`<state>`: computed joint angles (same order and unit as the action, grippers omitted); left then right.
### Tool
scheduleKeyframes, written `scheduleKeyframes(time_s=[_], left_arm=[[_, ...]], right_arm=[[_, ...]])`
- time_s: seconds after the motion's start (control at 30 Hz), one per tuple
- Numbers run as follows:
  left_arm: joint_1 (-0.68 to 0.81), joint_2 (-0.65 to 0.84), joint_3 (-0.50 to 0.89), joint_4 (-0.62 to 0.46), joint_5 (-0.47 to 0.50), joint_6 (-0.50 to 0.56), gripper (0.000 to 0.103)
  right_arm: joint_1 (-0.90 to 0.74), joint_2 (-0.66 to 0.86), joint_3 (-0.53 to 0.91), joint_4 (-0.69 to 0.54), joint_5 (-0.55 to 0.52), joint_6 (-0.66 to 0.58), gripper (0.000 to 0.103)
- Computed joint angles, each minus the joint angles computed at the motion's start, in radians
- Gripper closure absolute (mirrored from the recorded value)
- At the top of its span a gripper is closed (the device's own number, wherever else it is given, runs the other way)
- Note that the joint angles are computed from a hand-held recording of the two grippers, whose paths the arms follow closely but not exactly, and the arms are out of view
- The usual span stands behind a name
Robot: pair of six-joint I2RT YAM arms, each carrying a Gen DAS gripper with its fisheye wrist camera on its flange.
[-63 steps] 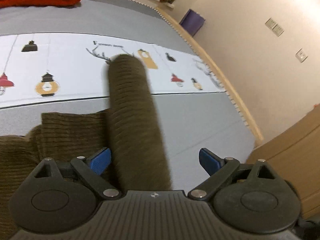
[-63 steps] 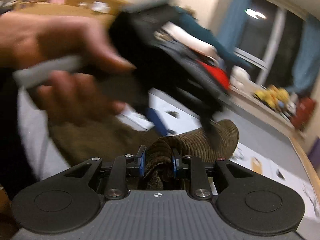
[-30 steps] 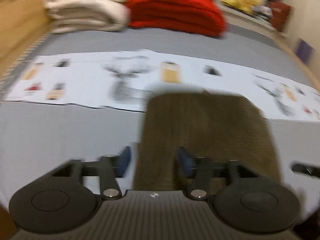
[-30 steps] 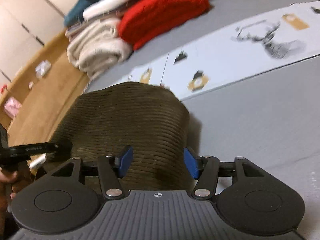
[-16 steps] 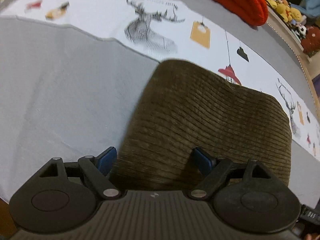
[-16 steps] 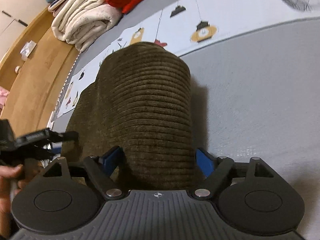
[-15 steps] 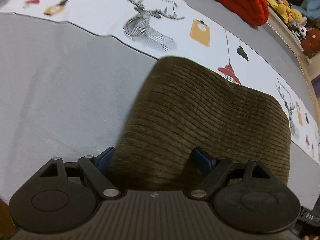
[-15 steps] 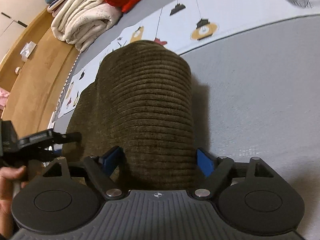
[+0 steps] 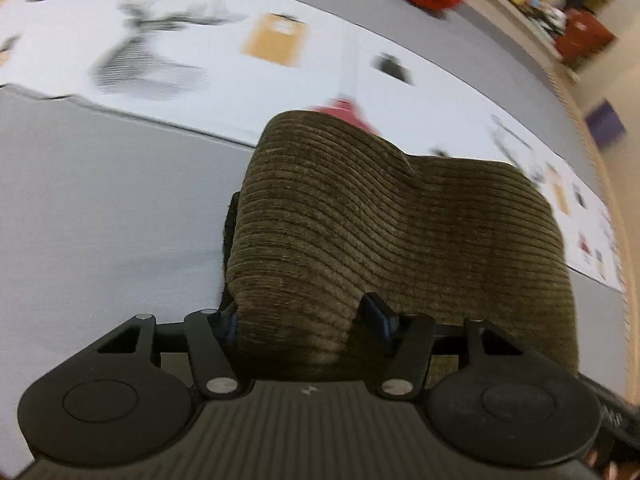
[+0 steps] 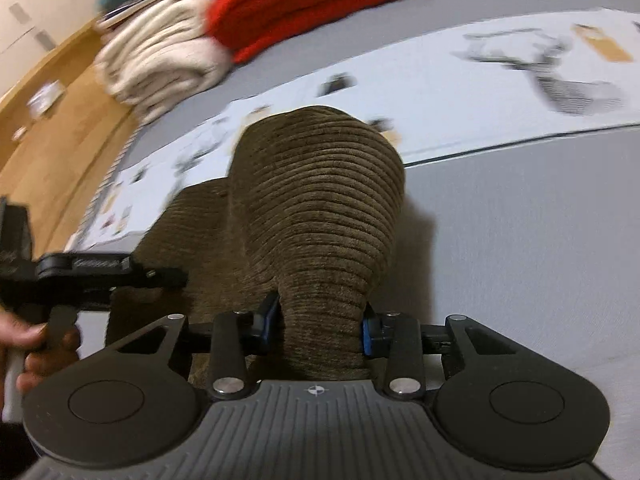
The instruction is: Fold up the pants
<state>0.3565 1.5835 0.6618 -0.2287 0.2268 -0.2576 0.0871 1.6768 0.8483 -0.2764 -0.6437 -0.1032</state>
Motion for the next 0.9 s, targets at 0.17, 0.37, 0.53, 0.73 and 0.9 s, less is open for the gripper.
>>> scheduleKeyframes(time_s=[0.17,0.37,0.53,0.73,0.9], left_arm=[[-0.230,0.133,0.060,0.143,0.028,-0.107,0.041],[-0.365,0.204,0.072,0.261,0.051,-0.110,0.040],[-0.344,0.146,0.044,0.230,-0.022,-0.109,0.025],[-0.392,-0.154,-0.105,0.273,-0.238,0.049,0.035],[-0.371,-0.199,-0.157,0.330,-0.031,0.076,0.074]], right_arm=[[-0.190,0.106,0.161,-0.118,0.061,-0.114,0.064],[-0.350,0.226,0.337,-0.231,0.153,-0.216,0.065],[-0.350,0.223,0.386,-0.303,0.200,-0.285,0.059],[-0.370,0.050,0.322,-0.262,0.186,-0.379,0.058],[-0.395,-0.027,0.239,-0.302,0.047,-0.684,0.059]])
